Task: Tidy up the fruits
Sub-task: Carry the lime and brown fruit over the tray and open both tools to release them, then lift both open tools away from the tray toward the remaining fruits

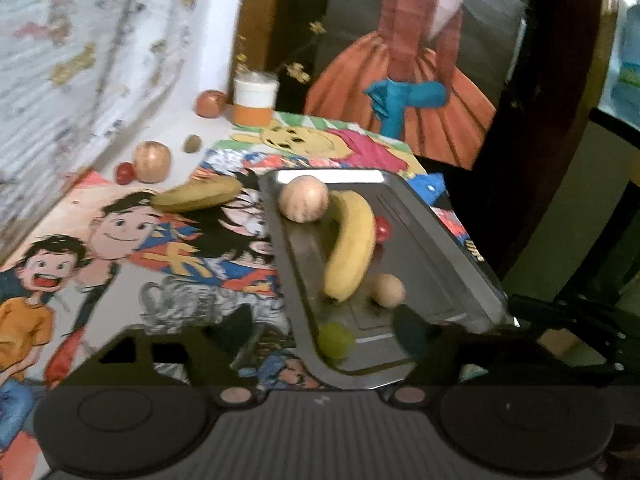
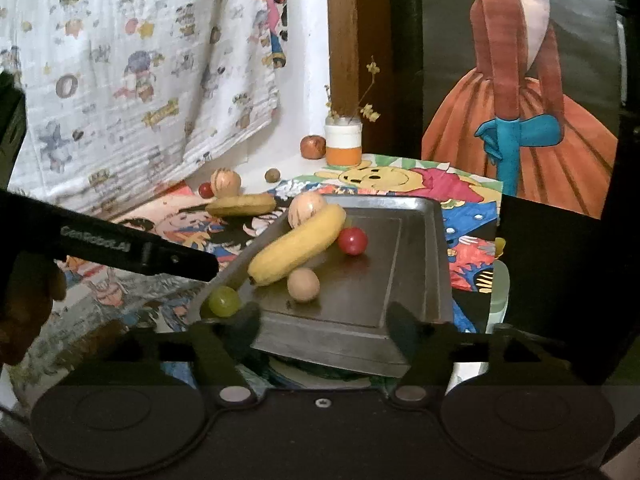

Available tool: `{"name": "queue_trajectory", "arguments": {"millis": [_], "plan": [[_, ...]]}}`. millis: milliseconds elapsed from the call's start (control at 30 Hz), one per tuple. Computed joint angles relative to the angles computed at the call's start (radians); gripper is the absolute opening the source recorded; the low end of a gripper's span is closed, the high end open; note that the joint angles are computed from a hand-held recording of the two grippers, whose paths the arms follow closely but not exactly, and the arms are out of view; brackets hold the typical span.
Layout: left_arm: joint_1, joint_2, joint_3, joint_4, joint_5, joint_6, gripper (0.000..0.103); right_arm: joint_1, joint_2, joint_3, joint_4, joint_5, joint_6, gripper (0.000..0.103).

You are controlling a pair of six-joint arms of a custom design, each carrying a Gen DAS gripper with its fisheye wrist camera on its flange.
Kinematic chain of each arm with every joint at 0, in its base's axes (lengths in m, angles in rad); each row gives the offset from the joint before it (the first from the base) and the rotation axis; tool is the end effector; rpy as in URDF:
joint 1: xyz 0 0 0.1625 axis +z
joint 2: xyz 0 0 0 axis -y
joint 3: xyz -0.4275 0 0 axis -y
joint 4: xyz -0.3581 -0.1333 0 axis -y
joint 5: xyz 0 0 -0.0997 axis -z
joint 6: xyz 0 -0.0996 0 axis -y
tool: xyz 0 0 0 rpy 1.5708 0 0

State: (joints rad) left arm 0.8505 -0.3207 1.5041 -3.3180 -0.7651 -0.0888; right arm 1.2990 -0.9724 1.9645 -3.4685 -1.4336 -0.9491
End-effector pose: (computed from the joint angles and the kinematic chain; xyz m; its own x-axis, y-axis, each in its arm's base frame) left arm -0.2826 -0.6330 -0.0393 -0.8212 0.1101 -0.5599 0.4866 0.6476 -0.5864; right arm -0.0131 -0.5941 0.2335 -0.7073 -0.3888 0.5904 -0.7027 0.4782 -0.5269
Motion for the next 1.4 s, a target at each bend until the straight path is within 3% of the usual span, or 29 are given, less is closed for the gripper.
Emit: {"name": "queue_trajectory", "arguments": {"millis": [67, 233, 733, 1000, 1100, 1233, 1333, 1400], "plan": [[-0.009, -0.006, 0.031, -0.056, 0.024, 0.011, 0.097, 0.001, -0.012, 0.025, -0.02, 0.003, 0.014, 0.093], [-0.023, -0.034, 0.108, -0.113, 0.076, -0.02, 0.103, 0.005, -0.036, 0.07, -0.039, -0.007, 0.045, 0.102], [-0.065, -0.175, 0.365, -0.03, 0.155, -0.24, 0.103, 0.062, -0.106, 0.208, -0.08, -0.168, 0.155, 0.102], [-0.091, -0.224, 0.468, -0.02, 0.18, -0.285, 0.103, 0.094, -0.129, 0.252, -0.045, -0.186, 0.121, 0.102], [-0.089, -0.233, 0.481, -0.019, 0.188, -0.289, 0.103, 0.104, -0.134, 0.24, 0.004, -0.178, 0.118, 0.102], [-0.08, -0.244, 0.49, -0.047, 0.194, -0.27, 0.103, 0.112, -0.17, 0.186, 0.173, -0.123, 0.207, 0.102], [-0.074, -0.254, 0.49, -0.094, 0.214, -0.203, 0.103, 0.133, -0.19, 0.119, 0.307, -0.077, 0.255, 0.103], [-0.073, -0.257, 0.487, -0.158, 0.236, -0.136, 0.103, 0.165, -0.185, 0.075, 0.329, -0.079, 0.236, 0.103]]}}
